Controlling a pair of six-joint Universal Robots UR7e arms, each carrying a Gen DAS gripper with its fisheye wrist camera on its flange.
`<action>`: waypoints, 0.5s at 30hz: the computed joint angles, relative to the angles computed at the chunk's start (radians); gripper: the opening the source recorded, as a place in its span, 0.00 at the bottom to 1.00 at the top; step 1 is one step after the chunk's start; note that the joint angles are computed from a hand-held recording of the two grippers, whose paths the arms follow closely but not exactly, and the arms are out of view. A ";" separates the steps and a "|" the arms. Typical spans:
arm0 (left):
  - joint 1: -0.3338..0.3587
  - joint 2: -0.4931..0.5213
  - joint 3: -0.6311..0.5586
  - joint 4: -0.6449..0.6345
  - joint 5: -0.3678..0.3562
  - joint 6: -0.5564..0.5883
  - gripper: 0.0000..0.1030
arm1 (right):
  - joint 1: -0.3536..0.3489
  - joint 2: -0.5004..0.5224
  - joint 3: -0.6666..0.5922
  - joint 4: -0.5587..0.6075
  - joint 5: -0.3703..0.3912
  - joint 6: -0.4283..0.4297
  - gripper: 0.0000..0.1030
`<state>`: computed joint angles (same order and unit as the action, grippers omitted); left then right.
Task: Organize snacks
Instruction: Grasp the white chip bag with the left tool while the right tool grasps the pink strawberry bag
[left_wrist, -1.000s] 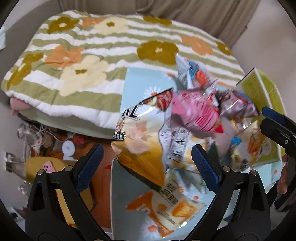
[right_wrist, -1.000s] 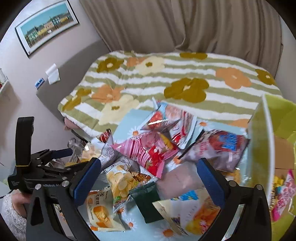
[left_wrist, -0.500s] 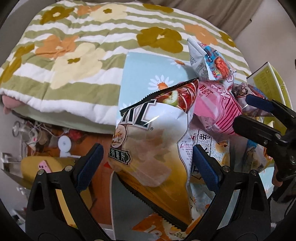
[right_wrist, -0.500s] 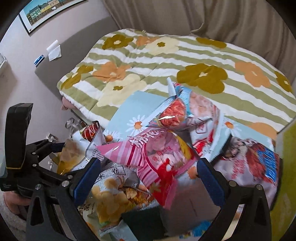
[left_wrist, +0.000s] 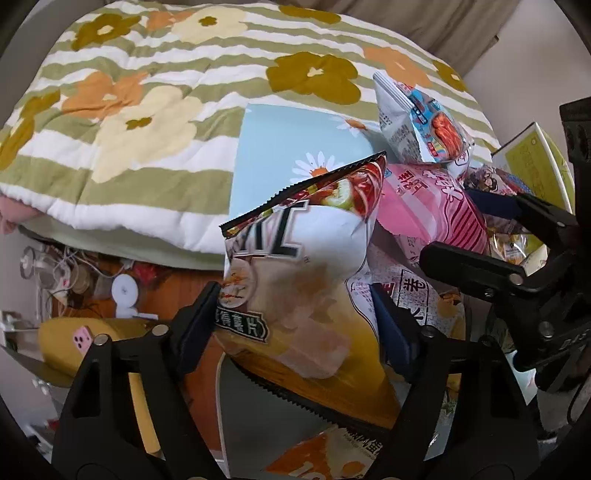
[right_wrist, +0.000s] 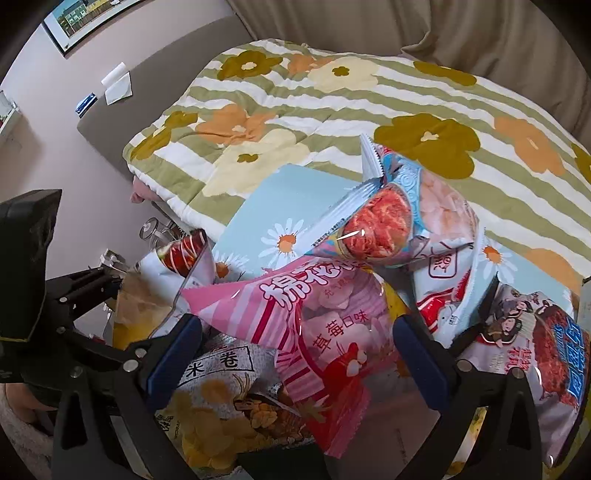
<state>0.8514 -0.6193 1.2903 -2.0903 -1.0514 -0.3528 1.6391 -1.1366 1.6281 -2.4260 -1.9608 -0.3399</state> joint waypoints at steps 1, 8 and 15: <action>0.001 -0.001 0.000 0.001 -0.001 -0.003 0.68 | -0.001 0.003 -0.003 0.003 -0.001 -0.004 1.00; -0.001 -0.013 -0.001 -0.011 0.003 -0.016 0.66 | -0.012 0.020 -0.022 0.021 0.003 -0.017 1.00; -0.007 -0.024 0.008 -0.006 0.019 -0.029 0.66 | -0.010 0.028 -0.011 0.007 -0.034 -0.047 0.92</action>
<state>0.8444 -0.6429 1.2987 -2.0962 -1.0320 -0.3822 1.6293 -1.1087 1.6170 -2.4190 -1.9948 -0.3869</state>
